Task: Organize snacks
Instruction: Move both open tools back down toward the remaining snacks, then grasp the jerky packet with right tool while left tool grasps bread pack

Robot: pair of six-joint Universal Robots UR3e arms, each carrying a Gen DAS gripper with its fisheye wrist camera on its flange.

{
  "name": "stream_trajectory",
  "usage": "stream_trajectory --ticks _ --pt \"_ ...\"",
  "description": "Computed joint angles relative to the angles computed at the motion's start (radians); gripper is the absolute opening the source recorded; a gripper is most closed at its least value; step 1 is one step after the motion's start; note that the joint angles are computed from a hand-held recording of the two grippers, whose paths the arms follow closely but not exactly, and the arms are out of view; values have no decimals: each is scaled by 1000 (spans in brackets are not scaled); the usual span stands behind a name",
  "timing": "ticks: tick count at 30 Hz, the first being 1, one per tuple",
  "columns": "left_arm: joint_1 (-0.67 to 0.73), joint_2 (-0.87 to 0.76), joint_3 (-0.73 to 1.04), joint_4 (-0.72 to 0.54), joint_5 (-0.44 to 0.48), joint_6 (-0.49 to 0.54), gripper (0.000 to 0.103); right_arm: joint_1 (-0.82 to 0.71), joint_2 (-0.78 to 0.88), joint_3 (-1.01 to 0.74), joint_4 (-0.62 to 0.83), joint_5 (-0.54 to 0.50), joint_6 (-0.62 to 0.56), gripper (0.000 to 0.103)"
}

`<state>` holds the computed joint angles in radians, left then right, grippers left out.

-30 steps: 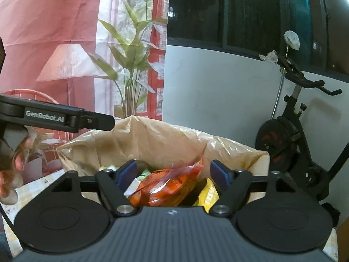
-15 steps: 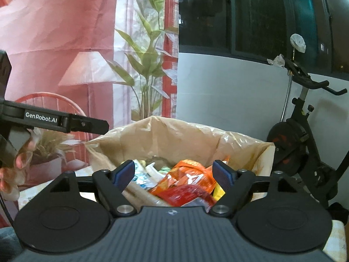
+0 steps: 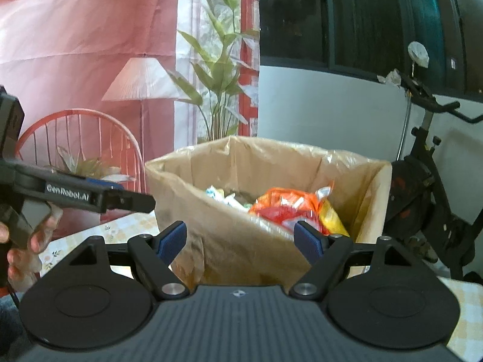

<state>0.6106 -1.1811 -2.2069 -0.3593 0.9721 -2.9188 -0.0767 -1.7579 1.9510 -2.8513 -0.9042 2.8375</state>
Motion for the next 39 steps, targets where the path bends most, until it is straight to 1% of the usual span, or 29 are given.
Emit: stream_trajectory --ticks 4,5,6,17,21,27,31,34,39 --pt "6 5 -43 15 4 11 82 -16 -12 52 -37 10 -1 81" --pt "8 16 -41 -24 4 10 82 -20 -15 65 -46 17 -2 81" --pt "9 16 -47 -24 5 12 82 -24 -19 76 -52 21 -6 81" --pt "-27 -5 -89 -11 46 33 82 -80 -81 221 -1 35 -71 81" --pt "-34 -1 -116 0 49 39 82 -126 -122 286 34 50 -109 81" --pt "-73 -27 -123 24 91 36 82 -206 -175 367 66 77 -161 81" --pt "-76 -18 -145 24 89 40 82 -286 -236 423 134 105 -214 81" --pt "-74 -14 -164 26 78 52 82 -344 -282 461 203 108 -269 81" --pt "-99 -46 -168 35 94 48 82 -432 -342 509 308 100 -344 81"
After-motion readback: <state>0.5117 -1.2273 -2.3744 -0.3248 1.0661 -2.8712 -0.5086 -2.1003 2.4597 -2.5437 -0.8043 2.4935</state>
